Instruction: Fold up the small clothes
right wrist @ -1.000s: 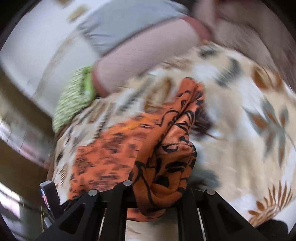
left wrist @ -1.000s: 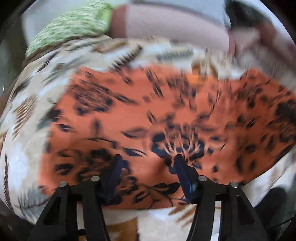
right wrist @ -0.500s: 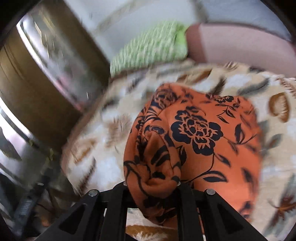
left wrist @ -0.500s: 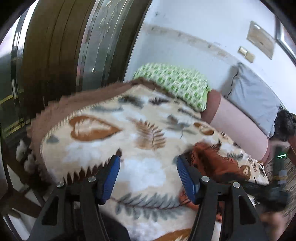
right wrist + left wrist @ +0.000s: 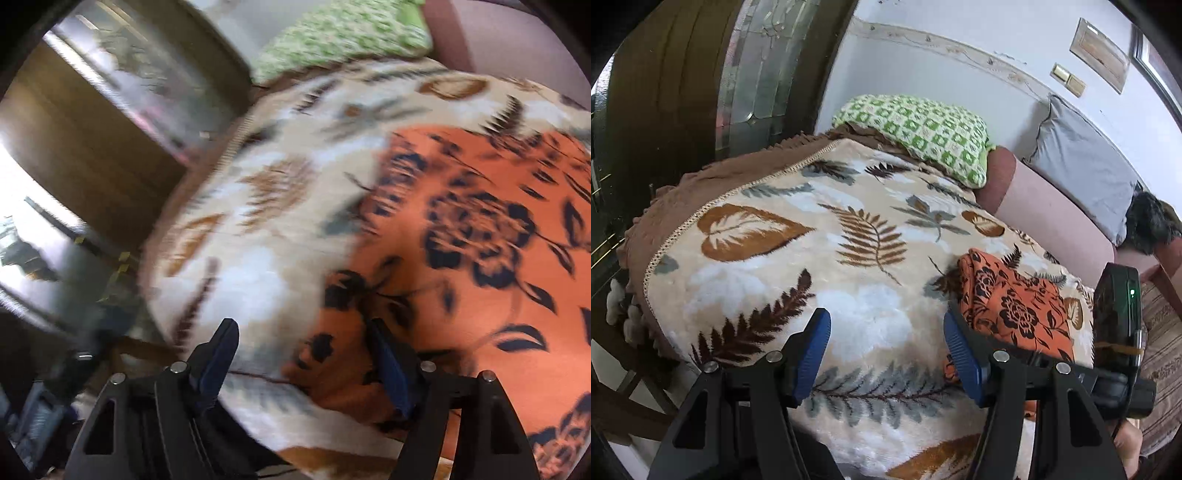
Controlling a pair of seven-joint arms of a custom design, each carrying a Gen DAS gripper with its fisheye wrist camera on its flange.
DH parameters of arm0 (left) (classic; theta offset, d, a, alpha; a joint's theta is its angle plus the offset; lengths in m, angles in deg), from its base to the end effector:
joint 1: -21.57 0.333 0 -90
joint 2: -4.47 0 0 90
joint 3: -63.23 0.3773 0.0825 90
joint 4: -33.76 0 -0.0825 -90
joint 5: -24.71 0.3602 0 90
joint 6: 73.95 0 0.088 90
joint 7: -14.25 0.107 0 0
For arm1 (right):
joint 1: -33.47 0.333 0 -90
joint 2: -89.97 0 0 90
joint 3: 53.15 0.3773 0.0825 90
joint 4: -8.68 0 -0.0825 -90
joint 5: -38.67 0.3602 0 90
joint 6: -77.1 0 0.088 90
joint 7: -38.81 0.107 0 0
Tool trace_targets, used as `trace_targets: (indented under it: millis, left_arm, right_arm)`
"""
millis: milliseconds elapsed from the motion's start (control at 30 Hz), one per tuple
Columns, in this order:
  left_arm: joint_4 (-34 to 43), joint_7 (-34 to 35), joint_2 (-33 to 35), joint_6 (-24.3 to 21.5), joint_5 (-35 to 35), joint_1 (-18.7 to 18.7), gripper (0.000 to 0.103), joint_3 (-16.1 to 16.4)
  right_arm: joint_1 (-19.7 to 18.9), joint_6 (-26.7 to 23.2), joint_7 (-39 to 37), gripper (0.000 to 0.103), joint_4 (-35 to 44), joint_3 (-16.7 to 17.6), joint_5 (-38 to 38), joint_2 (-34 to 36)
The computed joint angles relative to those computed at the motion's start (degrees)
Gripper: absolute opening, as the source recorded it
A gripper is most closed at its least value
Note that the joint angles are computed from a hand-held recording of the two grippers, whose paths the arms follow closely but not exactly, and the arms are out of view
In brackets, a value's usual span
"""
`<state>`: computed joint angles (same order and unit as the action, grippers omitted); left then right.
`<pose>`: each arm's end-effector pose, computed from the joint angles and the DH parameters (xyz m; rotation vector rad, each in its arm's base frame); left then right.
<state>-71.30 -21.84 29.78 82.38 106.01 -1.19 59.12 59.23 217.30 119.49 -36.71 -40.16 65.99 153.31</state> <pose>0.5830 -0.3301 0.3881 -2.1626 1.2532 -0.9600 0.7448 0.4547 0.3546 -1.9525 1.3382 0.2529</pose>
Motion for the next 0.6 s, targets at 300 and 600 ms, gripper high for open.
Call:
trace_targets:
  millis: [300,600]
  left_arm:
    - [7.3,10.4,4.7,5.6,-2.8,-0.5,0.064,-0.8]
    - [26.1,51.2,22.8,-5.3,-35.9,6.5,0.065,-13.3]
  right_arm:
    - [-11.7,12.2,-10.4,0.075,-20.1,11.9,22.5,-8.4]
    - [-18.4,13.1,-14.8,0.075,-31.3,10.6,34.4,-13.7]
